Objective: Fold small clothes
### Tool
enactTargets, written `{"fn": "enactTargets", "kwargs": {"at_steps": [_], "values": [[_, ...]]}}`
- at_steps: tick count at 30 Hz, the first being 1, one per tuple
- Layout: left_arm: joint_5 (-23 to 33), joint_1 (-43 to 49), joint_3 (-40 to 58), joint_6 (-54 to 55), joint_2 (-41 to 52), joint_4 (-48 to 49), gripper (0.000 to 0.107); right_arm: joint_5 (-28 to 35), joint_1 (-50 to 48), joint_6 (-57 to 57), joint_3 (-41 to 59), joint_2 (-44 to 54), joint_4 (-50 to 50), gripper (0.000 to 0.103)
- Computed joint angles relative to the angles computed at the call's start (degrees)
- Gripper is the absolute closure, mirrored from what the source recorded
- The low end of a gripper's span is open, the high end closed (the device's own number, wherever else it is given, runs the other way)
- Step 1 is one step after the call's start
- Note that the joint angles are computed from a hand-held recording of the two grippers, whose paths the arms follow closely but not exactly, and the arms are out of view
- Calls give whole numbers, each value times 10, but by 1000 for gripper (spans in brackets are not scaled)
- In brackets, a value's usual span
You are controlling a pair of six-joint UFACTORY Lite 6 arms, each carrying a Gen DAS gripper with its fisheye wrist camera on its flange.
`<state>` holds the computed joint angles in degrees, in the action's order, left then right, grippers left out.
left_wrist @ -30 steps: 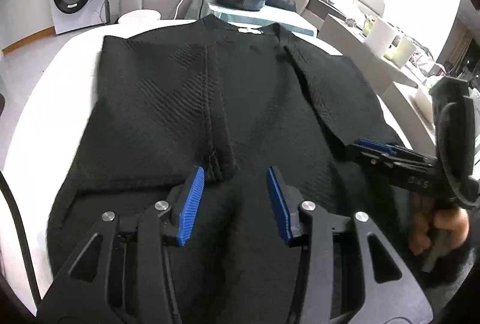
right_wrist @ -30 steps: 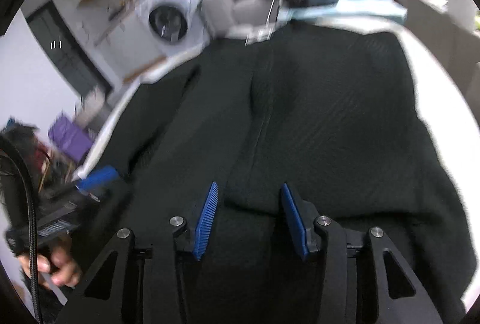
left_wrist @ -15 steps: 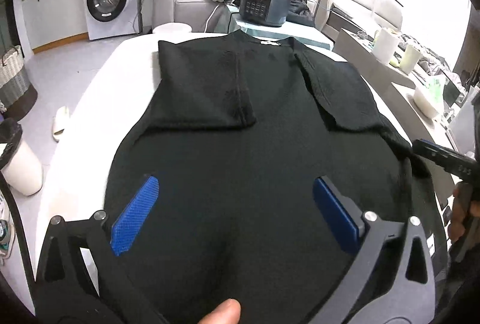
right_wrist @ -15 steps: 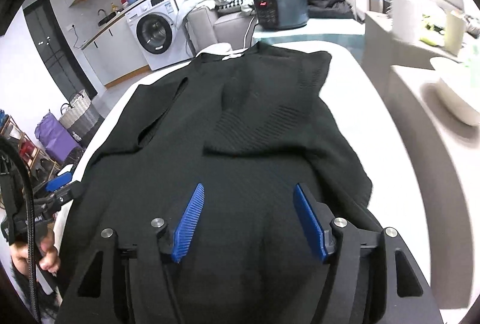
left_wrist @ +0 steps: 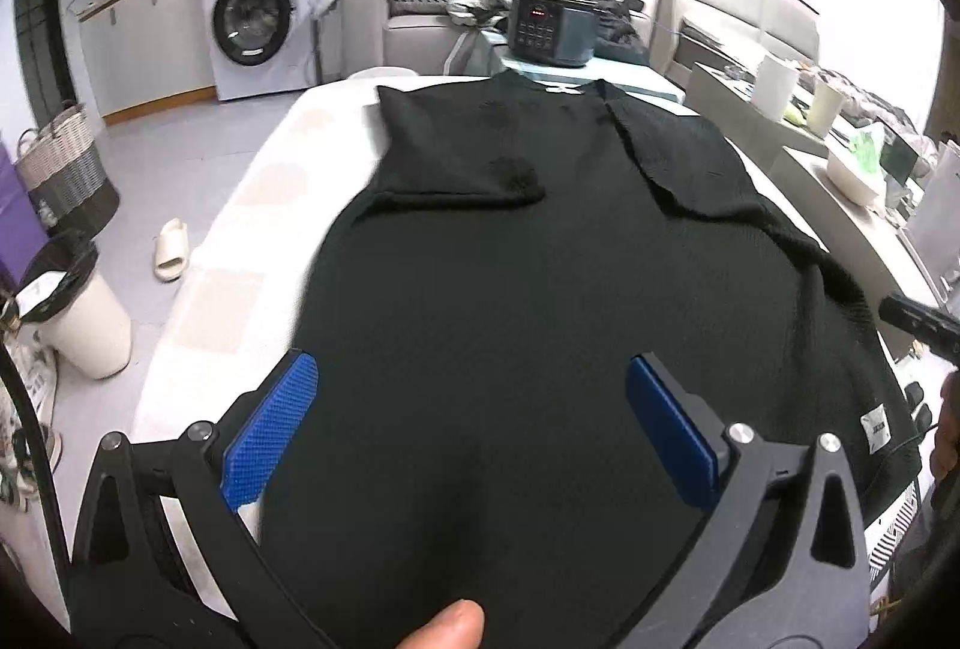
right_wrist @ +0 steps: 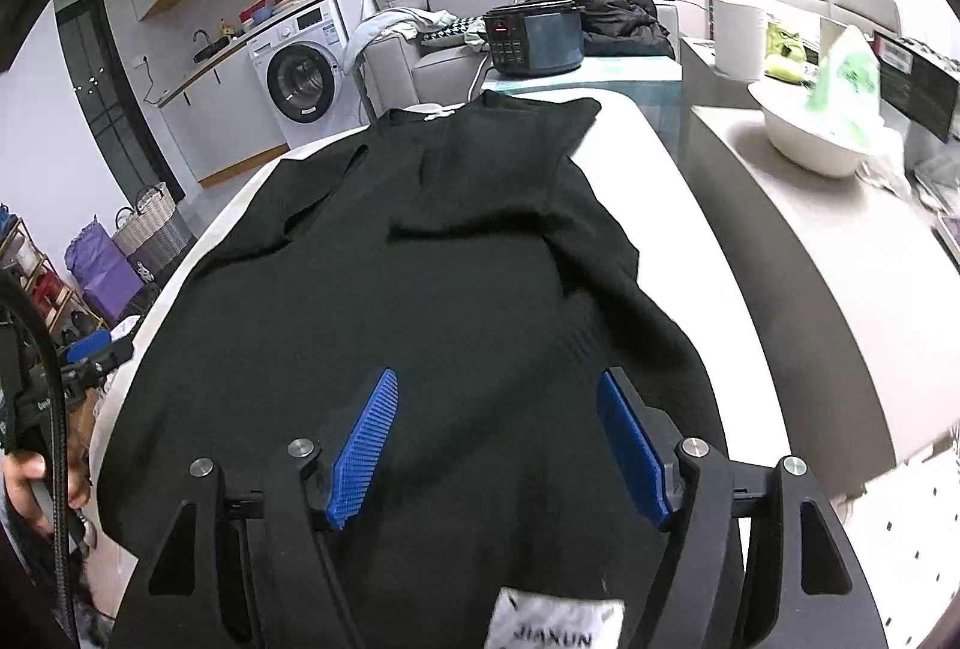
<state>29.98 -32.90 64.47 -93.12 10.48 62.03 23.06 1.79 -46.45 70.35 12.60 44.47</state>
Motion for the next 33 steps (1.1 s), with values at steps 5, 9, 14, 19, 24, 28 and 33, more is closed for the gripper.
{"fn": "enactTargets", "kwargs": {"at_steps": [5, 9, 14, 19, 24, 28, 33], "values": [[24, -17, -120, -58, -99, 19, 5, 5, -32, -53, -77, -58, 36, 30], [48, -28, -188, -79, -161, 17, 5, 26, -76, -91, -136, -109, 67, 30], [69, -47, -270, -107, -246, 7, 5, 48, -132, -88, -204, -182, 26, 30], [80, -67, -301, -111, -280, -17, 5, 90, -208, -97, -246, -249, -21, 30], [103, -93, -325, -115, -311, -39, 5, 150, -287, -150, -250, -210, 24, 30], [124, -114, -329, -123, -324, -48, 5, 155, -310, -187, -258, -170, 47, 33], [131, -130, -326, -122, -322, -56, 5, 174, -311, -198, -266, -165, 33, 53]]}}
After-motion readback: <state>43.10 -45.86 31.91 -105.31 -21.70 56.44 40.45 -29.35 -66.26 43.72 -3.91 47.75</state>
